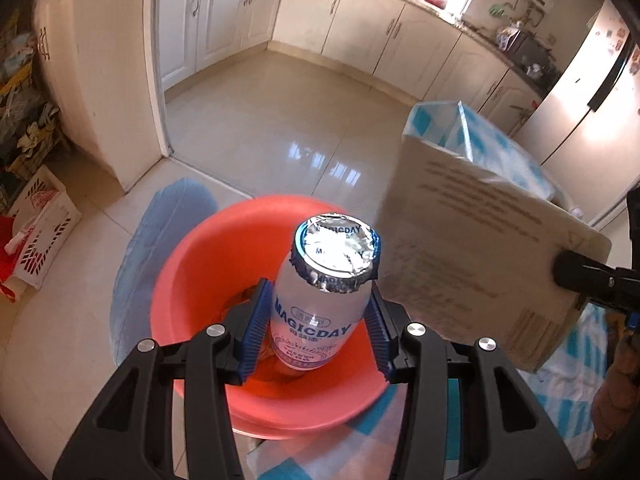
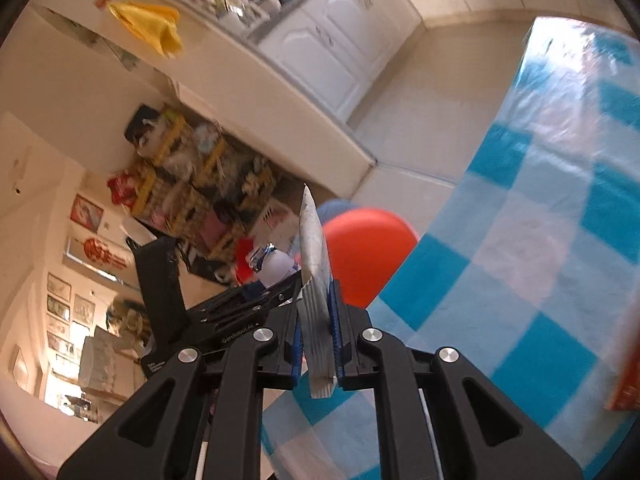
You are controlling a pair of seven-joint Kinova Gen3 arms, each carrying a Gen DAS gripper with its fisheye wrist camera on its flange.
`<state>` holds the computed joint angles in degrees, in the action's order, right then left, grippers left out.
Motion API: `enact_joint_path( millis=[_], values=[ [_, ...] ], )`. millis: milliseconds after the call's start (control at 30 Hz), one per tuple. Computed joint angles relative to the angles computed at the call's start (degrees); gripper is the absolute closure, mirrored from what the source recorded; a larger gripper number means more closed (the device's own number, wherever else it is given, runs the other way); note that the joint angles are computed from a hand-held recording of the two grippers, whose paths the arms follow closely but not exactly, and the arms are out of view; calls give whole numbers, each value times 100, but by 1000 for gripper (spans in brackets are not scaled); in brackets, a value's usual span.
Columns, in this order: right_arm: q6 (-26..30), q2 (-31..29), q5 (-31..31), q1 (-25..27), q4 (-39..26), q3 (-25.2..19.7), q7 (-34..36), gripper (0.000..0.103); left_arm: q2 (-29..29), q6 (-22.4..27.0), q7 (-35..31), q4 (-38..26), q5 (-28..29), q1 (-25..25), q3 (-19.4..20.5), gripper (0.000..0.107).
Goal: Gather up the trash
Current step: 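Carry the milk bottle to the red basin and release it while the right tool carries the paper bag, then open the right tool over the red basin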
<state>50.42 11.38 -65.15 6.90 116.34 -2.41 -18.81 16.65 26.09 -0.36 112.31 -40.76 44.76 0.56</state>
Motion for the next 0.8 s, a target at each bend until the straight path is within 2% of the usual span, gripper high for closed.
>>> enact_joint_path(
  millis=[133, 167, 200, 267, 400, 533, 633, 800],
  values=[
    [-360, 181, 129, -221, -76, -128, -197, 84, 175, -182, 132, 106, -52, 26, -160, 51],
    [-477, 167, 154, -265, -68, -168, -202, 82, 212, -178, 111, 109, -34, 24, -179, 45],
    [-652, 128, 224, -358, -48, -183, -254, 76, 246, -128, 99, 85, -17, 53, -194, 40],
    [-747, 101, 287, -369, -28, -244, -314, 68, 288, -23, 133, 73, -67, 144, -260, 38],
    [-989, -119, 161, -358, 177, -286, -26, 54, 234, 5, 491, 176, -267, 309, -412, 28],
    [-1000, -490, -86, -293, 467, -156, 387, 38, 132, 491, 1139, 125, -627, 592, -378, 23],
    [-1006, -896, -423, -223, 831, 83, 931, 32, 55, 917, 1497, 30, -853, 723, -202, 22],
    [-477, -1316, -870, 132, 1377, 771, 1807, 24, -33, 1620, 1859, -243, -1154, 897, 217, 18]
  ],
)
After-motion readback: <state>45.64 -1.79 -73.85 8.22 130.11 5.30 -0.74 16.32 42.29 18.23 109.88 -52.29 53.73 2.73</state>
